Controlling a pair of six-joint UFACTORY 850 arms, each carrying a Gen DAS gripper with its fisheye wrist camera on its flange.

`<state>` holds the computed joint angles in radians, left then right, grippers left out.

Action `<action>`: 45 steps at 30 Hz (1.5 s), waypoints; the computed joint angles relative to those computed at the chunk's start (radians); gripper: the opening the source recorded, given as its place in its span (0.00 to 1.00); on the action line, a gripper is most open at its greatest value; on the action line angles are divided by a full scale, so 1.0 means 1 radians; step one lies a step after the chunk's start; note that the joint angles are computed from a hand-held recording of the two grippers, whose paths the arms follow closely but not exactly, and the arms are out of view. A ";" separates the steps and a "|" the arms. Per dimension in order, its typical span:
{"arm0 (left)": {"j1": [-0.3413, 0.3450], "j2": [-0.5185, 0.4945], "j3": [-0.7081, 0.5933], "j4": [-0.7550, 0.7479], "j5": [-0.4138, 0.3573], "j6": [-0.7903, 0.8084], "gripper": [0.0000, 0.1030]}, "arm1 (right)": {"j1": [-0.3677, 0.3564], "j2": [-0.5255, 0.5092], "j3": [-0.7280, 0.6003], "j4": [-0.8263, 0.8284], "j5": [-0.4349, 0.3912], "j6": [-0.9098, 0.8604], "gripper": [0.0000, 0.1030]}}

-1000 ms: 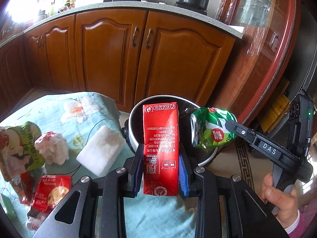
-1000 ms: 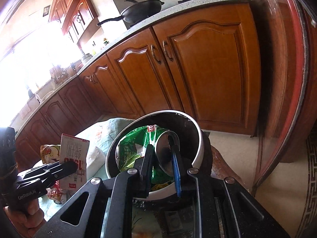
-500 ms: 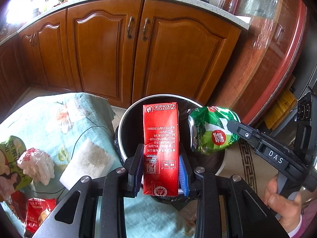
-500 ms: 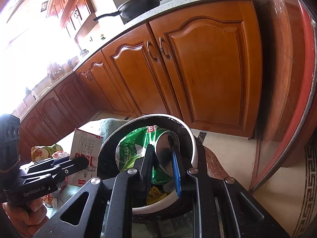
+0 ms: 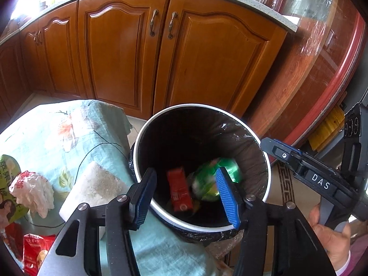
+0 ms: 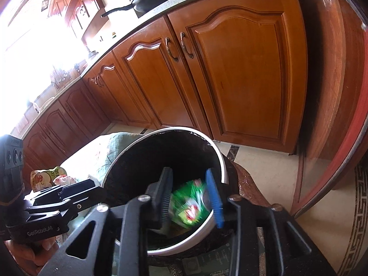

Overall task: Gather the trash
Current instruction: 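Open both grippers to drop the carton and can into the bin, then grasp the crumpled white wrapper with the left gripper while the right grasps the white foam block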

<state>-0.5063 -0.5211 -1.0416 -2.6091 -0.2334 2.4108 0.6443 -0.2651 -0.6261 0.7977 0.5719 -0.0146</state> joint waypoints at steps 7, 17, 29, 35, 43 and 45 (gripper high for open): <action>0.017 0.082 0.122 -0.098 -0.064 0.072 0.53 | 0.031 0.018 0.030 -0.027 0.033 0.078 0.47; 0.059 0.289 0.423 -0.273 -0.227 0.199 0.63 | 0.139 0.024 0.058 -0.093 0.099 0.238 0.88; 0.141 0.545 0.699 -0.426 -0.267 0.288 0.69 | 0.247 -0.034 -0.003 -0.066 0.069 0.245 0.88; 0.206 0.654 0.789 -0.429 -0.254 0.285 0.76 | 0.294 -0.072 -0.052 -0.046 0.057 0.207 0.88; 0.316 0.699 0.827 -0.310 -0.241 0.188 0.77 | 0.303 -0.146 -0.155 -0.107 0.000 0.207 0.93; 0.343 0.697 0.825 -0.248 -0.237 0.139 0.78 | 0.296 -0.171 -0.185 -0.129 -0.017 0.224 0.94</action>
